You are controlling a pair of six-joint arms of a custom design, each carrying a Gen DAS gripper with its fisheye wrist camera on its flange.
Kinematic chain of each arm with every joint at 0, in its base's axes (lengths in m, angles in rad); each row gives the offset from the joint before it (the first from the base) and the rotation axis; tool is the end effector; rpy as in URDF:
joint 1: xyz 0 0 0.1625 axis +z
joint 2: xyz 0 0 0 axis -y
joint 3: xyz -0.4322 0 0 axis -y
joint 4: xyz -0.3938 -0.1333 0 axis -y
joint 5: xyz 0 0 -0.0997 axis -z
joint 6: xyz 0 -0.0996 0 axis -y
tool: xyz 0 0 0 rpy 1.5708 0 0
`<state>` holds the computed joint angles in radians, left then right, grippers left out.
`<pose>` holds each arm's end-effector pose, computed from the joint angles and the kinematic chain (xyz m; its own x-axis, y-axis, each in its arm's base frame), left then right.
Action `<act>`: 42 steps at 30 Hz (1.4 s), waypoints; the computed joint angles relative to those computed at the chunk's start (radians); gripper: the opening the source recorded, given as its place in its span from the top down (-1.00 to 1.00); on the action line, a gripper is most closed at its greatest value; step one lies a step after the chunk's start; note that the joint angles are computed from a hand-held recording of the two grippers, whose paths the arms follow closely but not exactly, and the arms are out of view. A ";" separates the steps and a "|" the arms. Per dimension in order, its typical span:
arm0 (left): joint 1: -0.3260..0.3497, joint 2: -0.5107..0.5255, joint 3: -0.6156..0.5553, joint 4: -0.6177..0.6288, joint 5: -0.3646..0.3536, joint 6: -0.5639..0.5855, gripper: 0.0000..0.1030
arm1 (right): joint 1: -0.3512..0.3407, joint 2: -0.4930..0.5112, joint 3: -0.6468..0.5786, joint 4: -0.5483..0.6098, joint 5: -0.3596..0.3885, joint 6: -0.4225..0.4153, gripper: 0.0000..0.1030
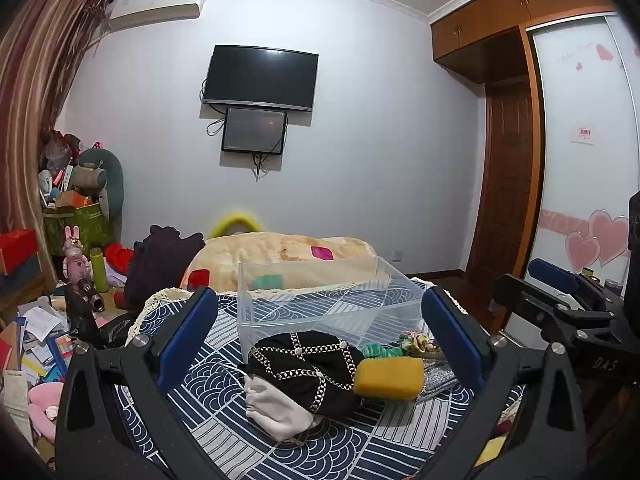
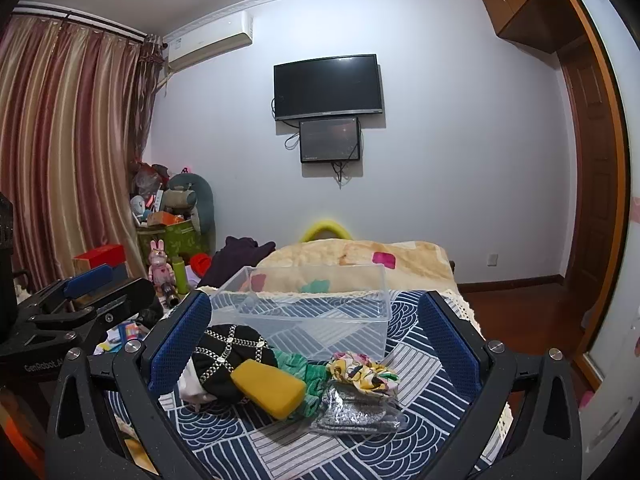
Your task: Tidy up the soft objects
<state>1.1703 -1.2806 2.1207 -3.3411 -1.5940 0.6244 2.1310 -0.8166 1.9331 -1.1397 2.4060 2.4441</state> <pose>-0.0844 -0.5354 0.3038 -0.6048 0.6519 -0.4575 0.7230 0.2086 -0.6586 0.3362 -0.4241 0.0255 -0.7455 0.2206 0.6289 -0.6086 0.1592 -0.7773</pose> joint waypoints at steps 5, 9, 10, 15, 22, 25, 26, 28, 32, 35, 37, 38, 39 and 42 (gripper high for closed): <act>0.000 0.000 0.000 0.000 -0.001 -0.001 -1.00 | 0.000 0.000 0.000 0.002 -0.001 0.002 -1.00; 0.000 0.000 0.000 0.000 0.000 -0.001 -1.00 | 0.000 -0.001 0.001 0.002 -0.002 0.002 -1.00; 0.000 -0.001 0.000 0.001 -0.001 -0.002 -1.00 | 0.000 -0.001 0.001 0.002 -0.002 0.002 -1.00; 0.001 -0.004 -0.003 0.010 -0.002 -0.005 -1.00 | 0.000 -0.001 0.000 0.006 -0.002 0.005 -1.00; 0.005 -0.006 -0.004 0.016 -0.013 -0.005 -1.00 | 0.001 0.003 -0.002 0.009 -0.005 0.011 -1.00; 0.007 -0.004 -0.006 0.023 -0.014 -0.005 -1.00 | 0.000 0.002 -0.003 0.017 -0.007 0.019 -1.00; 0.007 -0.003 -0.005 0.019 -0.013 -0.006 -1.00 | -0.001 0.001 -0.004 0.022 -0.010 0.022 -1.00; 0.009 -0.004 -0.006 0.027 -0.016 -0.003 -1.00 | -0.003 0.002 -0.005 0.027 -0.013 0.025 -1.00; 0.015 -0.003 -0.009 0.045 -0.027 0.003 -0.96 | -0.010 0.005 -0.009 0.046 -0.023 0.032 -1.00; 0.014 0.002 -0.012 0.053 -0.013 0.018 -0.59 | -0.016 0.010 -0.017 0.065 -0.030 0.039 -0.94; 0.014 0.009 -0.019 0.071 0.004 0.025 -0.53 | -0.022 0.013 -0.023 0.086 -0.035 0.047 -0.85; 0.017 0.014 -0.022 0.075 0.008 0.025 -0.48 | -0.026 0.014 -0.029 0.107 -0.039 0.058 -0.78; 0.021 0.019 -0.027 0.085 0.014 0.024 -0.46 | -0.031 0.015 -0.035 0.129 -0.043 0.071 -0.76; 0.032 0.035 -0.044 0.119 0.033 0.018 -0.38 | -0.049 0.019 -0.053 0.203 -0.062 0.118 -0.69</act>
<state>1.2019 -1.2460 2.0769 -3.2221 -1.5608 0.6424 2.0822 -0.7972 1.8798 -0.9366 2.3440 2.5625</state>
